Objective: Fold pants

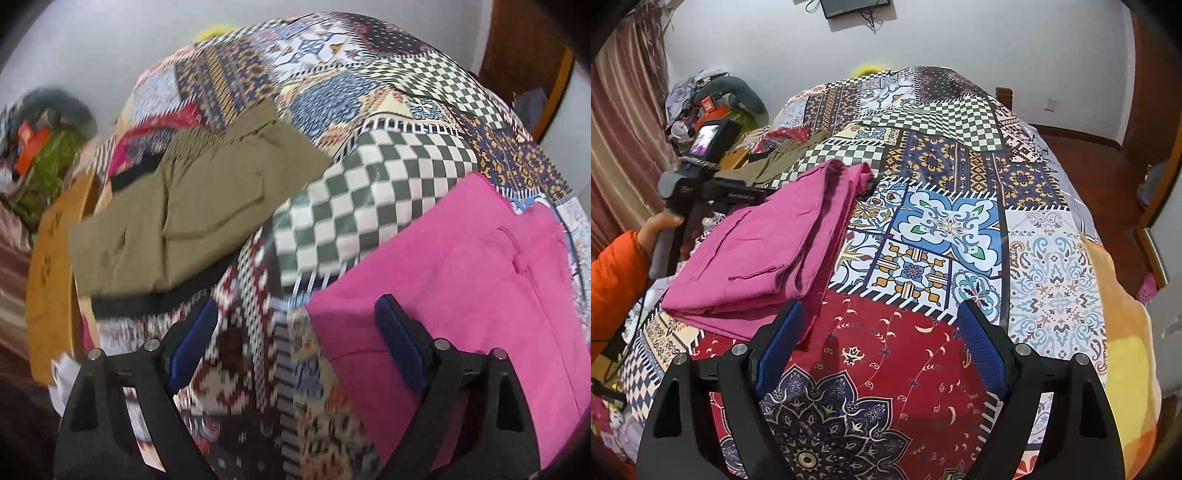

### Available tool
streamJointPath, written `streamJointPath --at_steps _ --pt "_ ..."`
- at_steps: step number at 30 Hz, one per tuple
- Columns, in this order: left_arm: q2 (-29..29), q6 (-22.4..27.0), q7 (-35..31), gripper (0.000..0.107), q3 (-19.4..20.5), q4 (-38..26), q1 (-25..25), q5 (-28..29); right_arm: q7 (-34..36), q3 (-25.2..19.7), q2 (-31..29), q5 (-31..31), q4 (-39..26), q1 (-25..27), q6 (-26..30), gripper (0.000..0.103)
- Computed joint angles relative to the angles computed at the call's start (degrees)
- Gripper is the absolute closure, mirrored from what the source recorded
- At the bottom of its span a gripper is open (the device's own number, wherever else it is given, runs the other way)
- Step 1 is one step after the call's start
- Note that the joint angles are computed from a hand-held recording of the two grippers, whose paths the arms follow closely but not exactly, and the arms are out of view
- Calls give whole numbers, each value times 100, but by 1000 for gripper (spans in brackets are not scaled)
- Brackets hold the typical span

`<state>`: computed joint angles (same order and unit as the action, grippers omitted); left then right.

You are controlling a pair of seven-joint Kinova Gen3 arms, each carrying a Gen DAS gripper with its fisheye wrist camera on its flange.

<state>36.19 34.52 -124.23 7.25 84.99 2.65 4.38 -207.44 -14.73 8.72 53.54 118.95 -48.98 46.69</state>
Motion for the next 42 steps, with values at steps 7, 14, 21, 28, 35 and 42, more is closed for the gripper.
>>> streamJointPath --at_steps 7,14,21,28,35,42 --pt "-690 -166 -684 19 260 951 -785 475 -72 -103 -87 34 -35 -111 311 21" --pt "-1131 591 -1735 19 439 1461 -1669 1455 -286 -236 -152 194 -103 -243 609 21" --pt "-1444 1196 -2542 19 188 1874 -1987 2278 -374 -266 -6 240 -144 -319 509 21" --pt "-1916 429 -3292 15 -126 2524 -1867 2601 -689 -120 169 249 130 -418 54 21" --pt "-2232 327 -3943 15 -78 2529 -1982 3058 -485 -219 -112 -109 153 -441 447 21" --pt "-2207 1010 -4243 15 -64 2094 -1681 3704 -161 -178 -251 570 -29 -92 77 24"
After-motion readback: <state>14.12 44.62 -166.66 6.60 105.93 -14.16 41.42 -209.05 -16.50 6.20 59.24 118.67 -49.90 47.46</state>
